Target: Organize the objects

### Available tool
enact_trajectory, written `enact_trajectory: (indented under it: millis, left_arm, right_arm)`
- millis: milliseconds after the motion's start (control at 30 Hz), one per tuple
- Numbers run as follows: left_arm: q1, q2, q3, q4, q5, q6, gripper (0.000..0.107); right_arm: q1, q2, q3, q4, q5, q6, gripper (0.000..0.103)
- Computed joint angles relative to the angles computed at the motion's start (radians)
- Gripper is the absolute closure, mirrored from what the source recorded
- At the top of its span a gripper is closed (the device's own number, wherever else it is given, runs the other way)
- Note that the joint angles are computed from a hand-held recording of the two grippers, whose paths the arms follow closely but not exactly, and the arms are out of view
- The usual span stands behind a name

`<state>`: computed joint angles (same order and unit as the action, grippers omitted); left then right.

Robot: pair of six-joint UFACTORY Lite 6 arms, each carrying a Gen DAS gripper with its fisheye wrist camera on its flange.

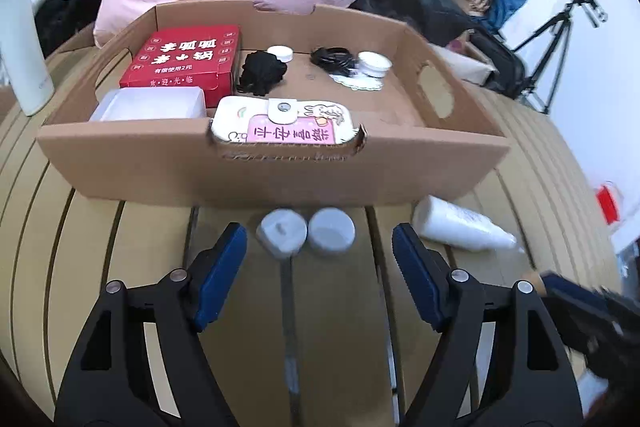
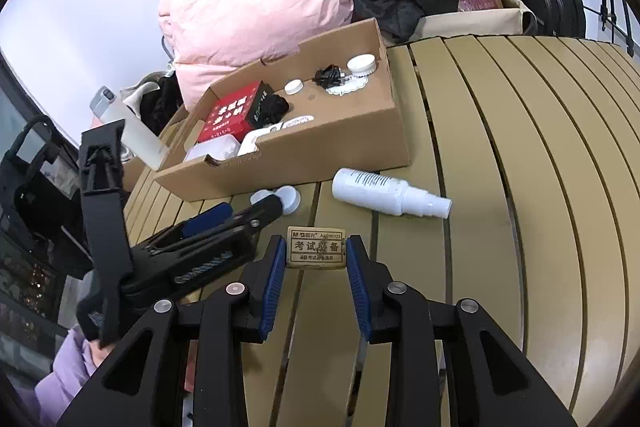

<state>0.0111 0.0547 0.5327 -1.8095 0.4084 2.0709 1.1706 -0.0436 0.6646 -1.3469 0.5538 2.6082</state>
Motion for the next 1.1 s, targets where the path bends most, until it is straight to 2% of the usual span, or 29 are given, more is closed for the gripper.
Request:
enact_trajectory:
  millis: [33, 100, 167, 200, 267, 300, 367, 467, 667, 733, 800, 867, 900, 1033, 1100]
  left_arm:
    - [-0.022, 0.023, 0.012, -0.05, -0.02, 0.028, 0.037]
    - [-0.064, 0.077, 0.04, -0.173, -0.072, 0.111, 0.048]
    - [-0.078, 0.069, 0.025, -0.304, -0.074, 0.232, 0.054]
    - [-0.074, 0.061, 0.017, -0.307, -0.068, 0.229, 0.057]
    - [-0.037, 0.044, 0.009, -0.187, -0.045, 0.112, 0.09]
    - [-0.003, 0.039, 0.004, -0.082, -0.015, 0.021, 0.093]
    - [0.053, 0.022, -0.021, 0.028, 0.034, -0.044, 0.093]
    - [0.125, -0.032, -0.084, 0.047, 0.059, 0.011, 0.093]
    - [0.245, -0.094, -0.112, 0.131, 0.039, 0.024, 0.093]
    - [0.28, -0.083, -0.091, 0.218, 0.054, -0.025, 0.092]
    - [0.318, -0.087, -0.085, 0.316, 0.101, -0.07, 0.086]
    - [0.333, -0.103, -0.104, 0.304, 0.121, -0.028, 0.06]
    - [0.322, -0.101, -0.112, 0.259, 0.106, 0.016, 0.058]
    - [0.279, -0.04, -0.099, 0.135, 0.077, 0.113, 0.059]
    - [0.251, -0.036, -0.101, 0.007, 0.041, 0.205, 0.076]
  right_arm:
    - [-0.005, -0.003, -0.01, -0.018, -0.007, 0.017, 0.069]
    - [-0.014, -0.01, -0.03, -0.051, -0.023, 0.052, 0.069]
    - [-0.017, -0.02, -0.054, -0.078, -0.031, 0.086, 0.069]
    - [-0.017, -0.029, -0.07, -0.091, -0.033, 0.102, 0.069]
    - [-0.019, -0.04, -0.093, -0.108, -0.038, 0.129, 0.069]
    - [-0.024, -0.045, -0.103, -0.121, -0.043, 0.146, 0.069]
    - [-0.026, -0.057, -0.121, -0.138, -0.044, 0.169, 0.069]
    - [-0.012, -0.059, -0.12, -0.136, -0.033, 0.172, 0.069]
    - [0.019, -0.027, -0.092, -0.126, -0.027, 0.168, 0.069]
    - [0.03, -0.021, -0.084, -0.12, -0.022, 0.163, 0.069]
    - [0.036, -0.013, -0.076, -0.115, -0.018, 0.16, 0.069]
    - [0.038, -0.001, -0.065, -0.109, -0.018, 0.151, 0.069]
    - [0.038, 0.004, -0.06, -0.105, -0.019, 0.146, 0.069]
    - [0.03, 0.023, -0.046, -0.105, -0.032, 0.136, 0.069]
    - [0.033, 0.027, -0.041, -0.094, -0.031, 0.126, 0.069]
